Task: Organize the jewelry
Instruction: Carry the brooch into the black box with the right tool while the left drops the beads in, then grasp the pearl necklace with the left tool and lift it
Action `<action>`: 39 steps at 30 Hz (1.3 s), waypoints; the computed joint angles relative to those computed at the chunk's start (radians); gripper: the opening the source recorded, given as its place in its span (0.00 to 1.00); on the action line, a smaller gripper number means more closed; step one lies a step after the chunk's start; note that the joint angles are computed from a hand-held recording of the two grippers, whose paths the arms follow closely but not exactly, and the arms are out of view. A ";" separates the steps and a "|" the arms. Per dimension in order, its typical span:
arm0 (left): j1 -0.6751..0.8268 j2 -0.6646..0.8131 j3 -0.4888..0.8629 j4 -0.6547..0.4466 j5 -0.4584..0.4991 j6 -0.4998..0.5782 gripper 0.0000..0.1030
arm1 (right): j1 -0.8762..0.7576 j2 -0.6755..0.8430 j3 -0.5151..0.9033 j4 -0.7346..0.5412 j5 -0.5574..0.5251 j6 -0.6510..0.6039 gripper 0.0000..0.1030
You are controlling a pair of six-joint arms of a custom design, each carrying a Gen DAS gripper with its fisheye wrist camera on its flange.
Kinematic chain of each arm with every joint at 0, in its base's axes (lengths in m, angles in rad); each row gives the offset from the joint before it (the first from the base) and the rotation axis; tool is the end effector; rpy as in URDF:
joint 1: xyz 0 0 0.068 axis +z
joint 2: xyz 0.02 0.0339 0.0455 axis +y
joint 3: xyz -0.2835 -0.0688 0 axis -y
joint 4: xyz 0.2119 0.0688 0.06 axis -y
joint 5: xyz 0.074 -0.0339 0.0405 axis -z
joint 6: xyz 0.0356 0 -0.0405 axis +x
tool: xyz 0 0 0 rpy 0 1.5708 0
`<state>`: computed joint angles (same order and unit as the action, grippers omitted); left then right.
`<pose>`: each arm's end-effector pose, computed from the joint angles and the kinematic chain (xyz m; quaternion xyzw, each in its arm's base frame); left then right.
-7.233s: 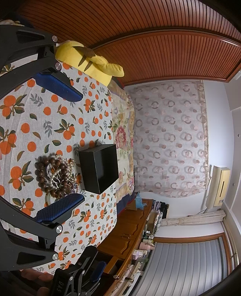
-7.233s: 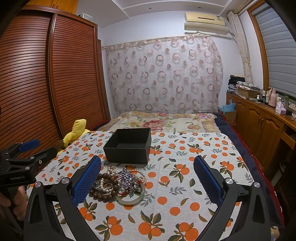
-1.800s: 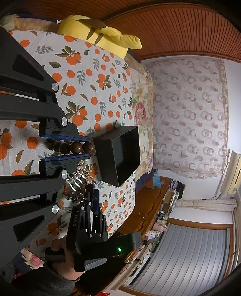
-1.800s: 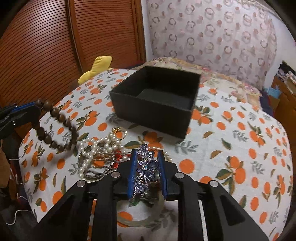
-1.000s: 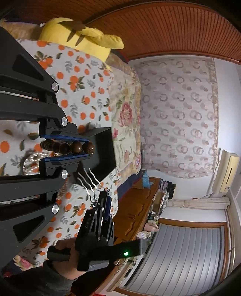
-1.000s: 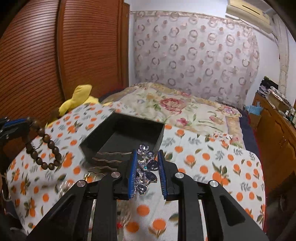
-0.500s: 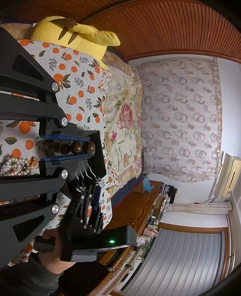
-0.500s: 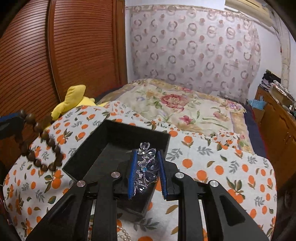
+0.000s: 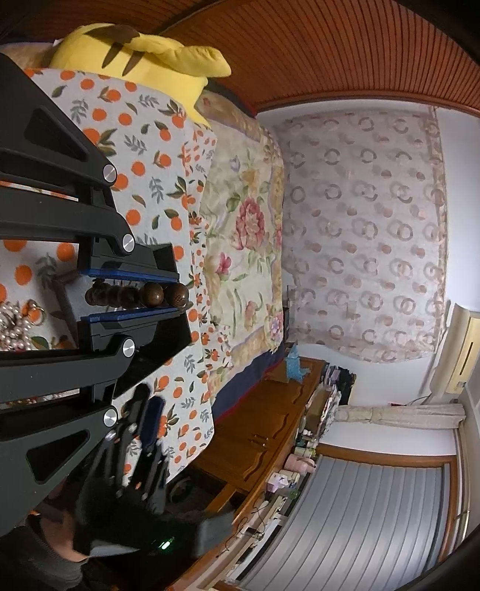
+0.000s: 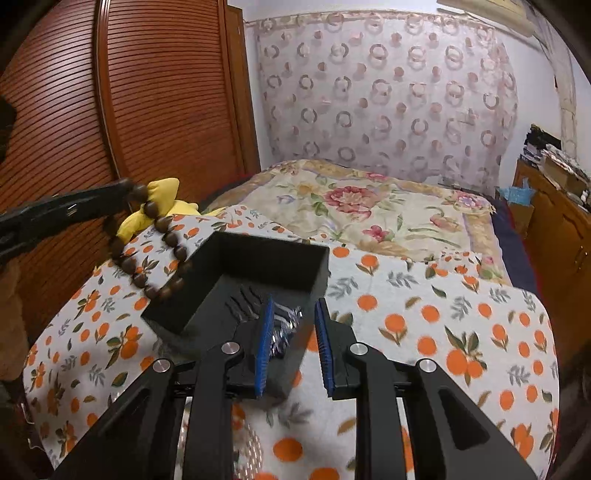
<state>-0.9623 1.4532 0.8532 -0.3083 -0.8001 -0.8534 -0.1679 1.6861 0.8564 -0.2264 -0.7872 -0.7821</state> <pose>0.1675 -0.1957 0.2470 -0.0791 0.8766 -0.0094 0.4746 0.2889 -0.0234 0.1930 -0.3630 0.8218 0.2223 0.3787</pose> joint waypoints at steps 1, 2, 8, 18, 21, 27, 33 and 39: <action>0.014 0.015 0.004 0.012 0.012 0.011 0.12 | -0.016 -0.002 -0.003 -0.014 -0.008 -0.018 0.24; 0.025 0.029 0.008 0.019 0.021 0.017 0.12 | -0.031 0.000 -0.004 -0.027 -0.016 -0.033 0.24; 0.079 0.116 0.021 0.056 0.098 0.020 0.12 | -0.103 -0.005 -0.012 -0.113 -0.055 -0.134 0.24; -0.009 0.108 -0.042 0.042 0.086 -0.054 0.25 | -0.234 -0.044 -0.061 -0.292 -0.110 -0.362 0.24; -0.077 0.095 -0.077 0.007 0.062 -0.128 0.29 | -0.289 -0.047 -0.085 -0.351 -0.120 -0.452 0.31; -0.189 0.096 -0.134 -0.035 0.039 -0.261 0.37 | -0.378 -0.053 -0.131 -0.441 -0.108 -0.597 0.41; -0.278 0.118 -0.168 -0.055 0.039 -0.368 0.54 | -0.426 -0.070 -0.189 -0.444 -0.080 -0.672 0.54; -0.343 0.142 -0.200 -0.055 0.048 -0.459 0.68 | -0.464 -0.086 -0.253 -0.425 -0.054 -0.737 0.66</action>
